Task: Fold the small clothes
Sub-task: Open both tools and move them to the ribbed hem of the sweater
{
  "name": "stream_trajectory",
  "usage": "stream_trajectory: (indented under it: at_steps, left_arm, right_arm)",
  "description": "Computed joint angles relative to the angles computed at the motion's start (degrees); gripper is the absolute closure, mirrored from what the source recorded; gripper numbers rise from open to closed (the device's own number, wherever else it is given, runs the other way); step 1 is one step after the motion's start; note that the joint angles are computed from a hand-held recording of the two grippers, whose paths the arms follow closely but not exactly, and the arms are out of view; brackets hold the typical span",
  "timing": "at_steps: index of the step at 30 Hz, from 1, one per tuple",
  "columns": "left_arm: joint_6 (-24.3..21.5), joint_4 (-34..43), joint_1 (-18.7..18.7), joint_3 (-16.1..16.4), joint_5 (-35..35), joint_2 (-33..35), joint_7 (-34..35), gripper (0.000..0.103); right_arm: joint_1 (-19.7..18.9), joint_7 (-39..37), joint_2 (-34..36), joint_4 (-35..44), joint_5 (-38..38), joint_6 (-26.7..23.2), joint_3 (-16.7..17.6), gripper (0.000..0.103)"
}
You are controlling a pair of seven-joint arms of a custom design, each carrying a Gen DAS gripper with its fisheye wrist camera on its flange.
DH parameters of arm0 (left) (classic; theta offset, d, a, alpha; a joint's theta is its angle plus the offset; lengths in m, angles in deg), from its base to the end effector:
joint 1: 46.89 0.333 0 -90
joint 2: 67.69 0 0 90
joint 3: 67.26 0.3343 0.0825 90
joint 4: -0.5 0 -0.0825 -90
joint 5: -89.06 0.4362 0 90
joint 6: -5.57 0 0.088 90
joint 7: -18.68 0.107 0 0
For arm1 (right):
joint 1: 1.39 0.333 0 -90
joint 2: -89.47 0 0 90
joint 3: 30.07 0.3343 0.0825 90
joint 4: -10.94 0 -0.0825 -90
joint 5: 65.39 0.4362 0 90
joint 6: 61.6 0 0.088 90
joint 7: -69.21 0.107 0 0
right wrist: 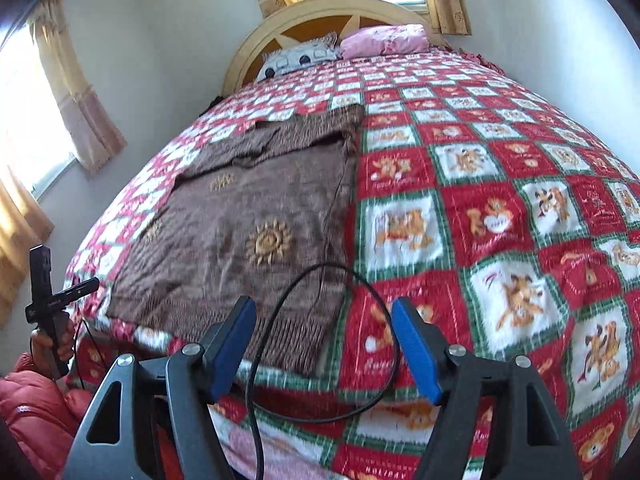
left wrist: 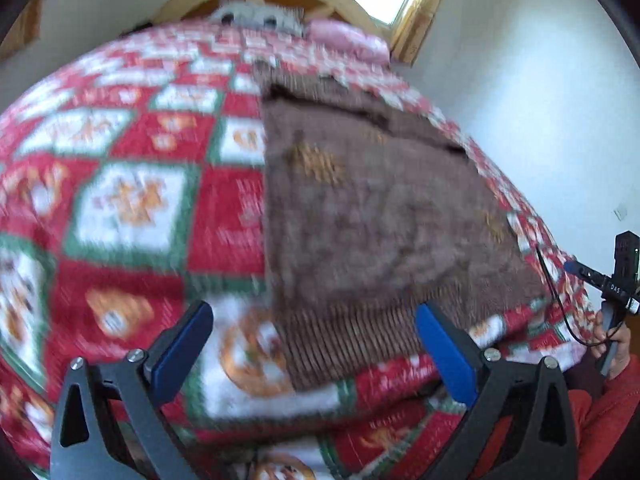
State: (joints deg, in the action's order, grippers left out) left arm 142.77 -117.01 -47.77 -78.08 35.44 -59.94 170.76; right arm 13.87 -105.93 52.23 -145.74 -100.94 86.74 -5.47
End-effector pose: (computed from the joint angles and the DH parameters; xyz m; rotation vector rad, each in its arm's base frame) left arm 0.6265 -0.1339 0.3866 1.2929 -2.5589 1.1091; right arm 0.3187 0.2695 0.4276 -1.2487 2.1280 -0.6583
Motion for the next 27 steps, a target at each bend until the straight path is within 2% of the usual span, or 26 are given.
stream_trajectory:
  at_steps: [4,6,10,13,15,16,20,23,25,26,27]
  left_arm:
    - [-1.3,-0.2,-0.3,-0.3,0.3,-0.1,-0.4,0.003]
    - [-0.7,-0.5,-0.7,-0.3,1.6,-0.2,-0.7,0.003]
    - [1.4,-1.9,-1.1,-0.5,0.6,-1.0,1.3,0.003]
    - [2.5,-2.4,-1.4,-0.5,-0.7,-1.2,2.0,0.003]
    - [2.8,-2.4,-1.5,-0.4,-0.4,-1.2,2.1,0.003]
    - [2.7,-2.4,-1.5,-0.4,-0.6,-1.1,2.1,0.003]
    - [2.9,-2.5,-1.3,-0.4,-2.9,-1.1,2.9,0.003]
    - [5.3,-3.5,-1.9,-0.7,-2.6,-1.5,3.9,0.003]
    - [6.8,-4.1,-2.5,-0.8,-1.3,-1.9,4.5,0.003]
    - [7.0,-4.3,-2.6,-0.8,-0.9,-2.0,4.7,0.003]
    - [6.7,-4.3,-2.6,-0.7,-0.8,-2.1,4.8,0.003]
  right_arm:
    - [0.1,0.0,3.9,1.7,-0.6,-0.5,0.8,0.035]
    - [0.7,-0.9,6.8,3.2,-0.4,-1.4,0.1,0.045]
    - [1.6,-0.3,6.6,4.3,-3.3,-3.5,0.2,0.046]
    - [2.3,1.4,2.7,4.1,-5.0,-7.1,0.8,0.046]
    - [2.6,3.9,-2.3,3.0,-6.1,-10.0,2.0,0.046]
    - [2.7,4.7,-4.8,3.2,-6.4,-13.0,3.2,0.046]
    - [3.8,7.5,-16.8,5.6,-9.1,-30.4,9.9,0.046]
    - [4.6,10.7,-24.6,7.0,-13.8,-36.9,14.9,0.046]
    - [5.1,11.3,-27.2,8.0,-16.2,-38.1,16.5,0.046]
    - [5.9,12.0,-28.6,7.9,-17.6,-36.7,16.4,0.046]
    - [7.3,13.5,-30.4,6.8,-19.1,-33.2,15.3,0.046]
